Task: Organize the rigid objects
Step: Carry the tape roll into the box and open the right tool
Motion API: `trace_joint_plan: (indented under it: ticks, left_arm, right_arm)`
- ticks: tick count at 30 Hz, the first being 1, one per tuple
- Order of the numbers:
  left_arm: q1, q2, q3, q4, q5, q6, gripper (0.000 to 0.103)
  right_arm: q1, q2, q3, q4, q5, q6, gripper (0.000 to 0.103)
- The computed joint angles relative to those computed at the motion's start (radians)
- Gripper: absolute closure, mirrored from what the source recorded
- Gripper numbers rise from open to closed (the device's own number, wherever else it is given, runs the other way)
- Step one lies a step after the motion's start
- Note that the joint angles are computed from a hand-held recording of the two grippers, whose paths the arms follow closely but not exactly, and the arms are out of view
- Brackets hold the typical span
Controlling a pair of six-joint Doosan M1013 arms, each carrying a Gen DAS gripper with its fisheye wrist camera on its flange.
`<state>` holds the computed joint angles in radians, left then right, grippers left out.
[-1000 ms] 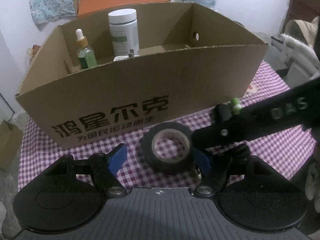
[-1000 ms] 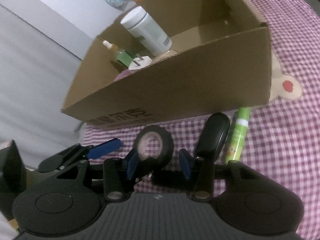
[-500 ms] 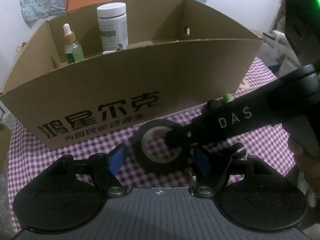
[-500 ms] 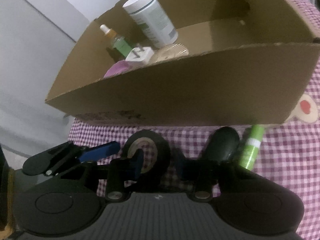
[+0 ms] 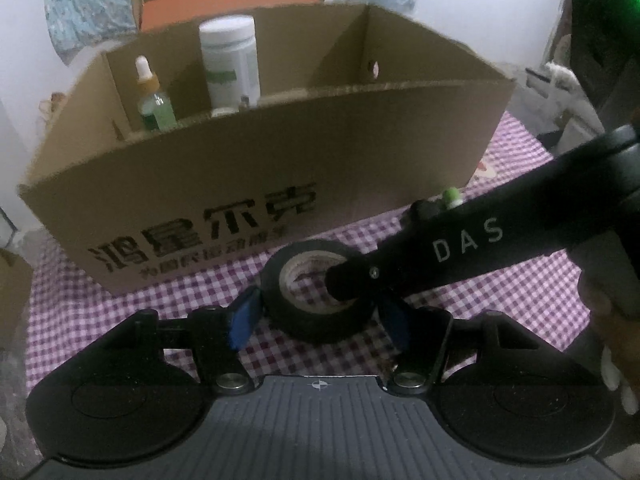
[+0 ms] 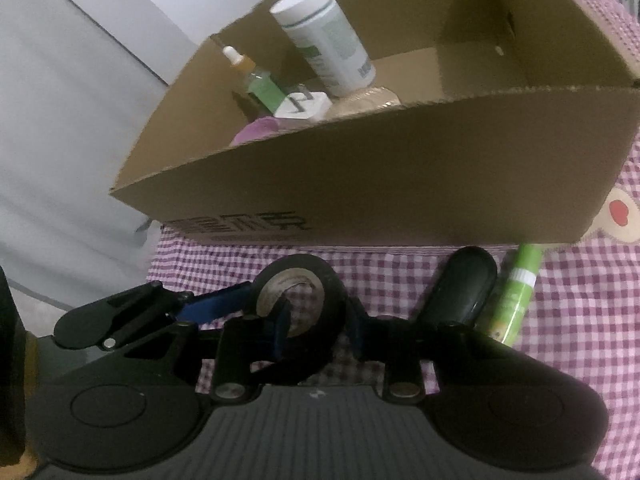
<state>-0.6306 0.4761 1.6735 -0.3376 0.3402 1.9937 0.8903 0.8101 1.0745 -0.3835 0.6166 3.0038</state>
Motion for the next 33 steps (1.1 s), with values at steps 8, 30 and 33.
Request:
trace_joint_plan:
  ticks: [8,30,33]
  left_arm:
    - [-0.010,-0.075,0.054,0.070,-0.096,-0.060,0.039]
    - [-0.019,-0.080,-0.009,0.008,-0.156,0.038,0.039]
    - [-0.022,-0.064,-0.036,0.013,-0.147,0.040,0.039]
  right_arm:
    - [0.028,-0.034,0.005,-0.135,-0.009,0.068,0.070]
    - [0.015,-0.094,0.024,-0.311,-0.005,0.154,0.070]
    - [0.005,-0.096,0.023,-0.313,0.002,0.151,0.070]
